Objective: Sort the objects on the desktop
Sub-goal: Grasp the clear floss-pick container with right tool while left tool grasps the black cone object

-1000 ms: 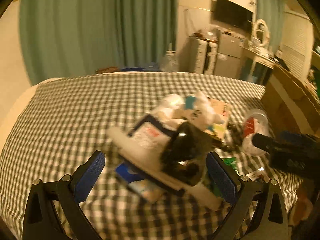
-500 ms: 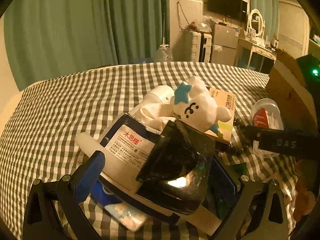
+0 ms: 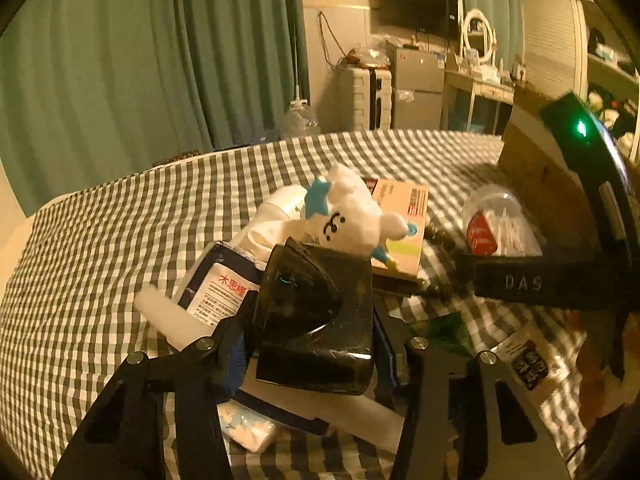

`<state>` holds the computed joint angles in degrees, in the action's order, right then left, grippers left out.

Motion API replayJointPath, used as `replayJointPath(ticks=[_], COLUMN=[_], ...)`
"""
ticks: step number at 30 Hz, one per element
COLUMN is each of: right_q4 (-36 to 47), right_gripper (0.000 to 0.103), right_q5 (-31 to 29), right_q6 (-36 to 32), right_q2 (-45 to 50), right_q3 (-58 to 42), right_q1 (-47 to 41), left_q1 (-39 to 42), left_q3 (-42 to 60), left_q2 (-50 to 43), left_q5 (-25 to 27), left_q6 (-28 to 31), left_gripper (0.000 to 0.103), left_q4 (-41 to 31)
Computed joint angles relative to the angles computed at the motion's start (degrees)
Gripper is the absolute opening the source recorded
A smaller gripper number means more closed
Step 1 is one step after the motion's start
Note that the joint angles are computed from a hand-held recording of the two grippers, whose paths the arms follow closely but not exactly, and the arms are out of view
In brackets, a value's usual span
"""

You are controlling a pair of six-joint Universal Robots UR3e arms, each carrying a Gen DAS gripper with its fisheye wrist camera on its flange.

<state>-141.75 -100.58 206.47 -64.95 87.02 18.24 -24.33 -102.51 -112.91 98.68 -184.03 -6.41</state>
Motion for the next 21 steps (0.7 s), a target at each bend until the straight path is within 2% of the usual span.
replayJointPath(ticks=[3, 7, 12, 14, 18, 21], right_q4=[2.49, 8.05, 17.16, 20.94, 32.41, 43.83], right_gripper=[0.07, 0.068, 0.067, 0.067, 0.067, 0.066], right_q5=[-1.86, -3.62, -6.86, -6.87, -9.66, -11.04], right_q6=[1.53, 2.85, 4.92, 5.94, 10.04, 11.55], right_q2=[-0.81, 0.16, 3.93, 2.87, 7.14, 12.92], right_q3=[-1.11, -6.61, -16.45, -17.17, -29.19, -43.06], right_q1=[1.71, 3.24, 5.79, 6.25, 9.51, 11.9], left_q1=[2.14, 6.3, 9.74, 10.28, 13.23, 15.05], left_q3=[-2.04, -5.39, -10.17, -10.46, -13.4, -13.87], left_q2=[2.03, 4.77, 7.64, 7.12, 7.6, 8.48], left_q5=[-2.86, -9.83, -14.22, -15.97, -20.8, -24.44], left_q6=[-1.2, -3.46, -1.46, -1.03, 0.25, -0.44], left_gripper=[0.047, 0.045, 0.045, 0.045, 0.045, 0.045], left_q4=[1.06, 2.95, 7.14, 8.36, 11.17, 8.38])
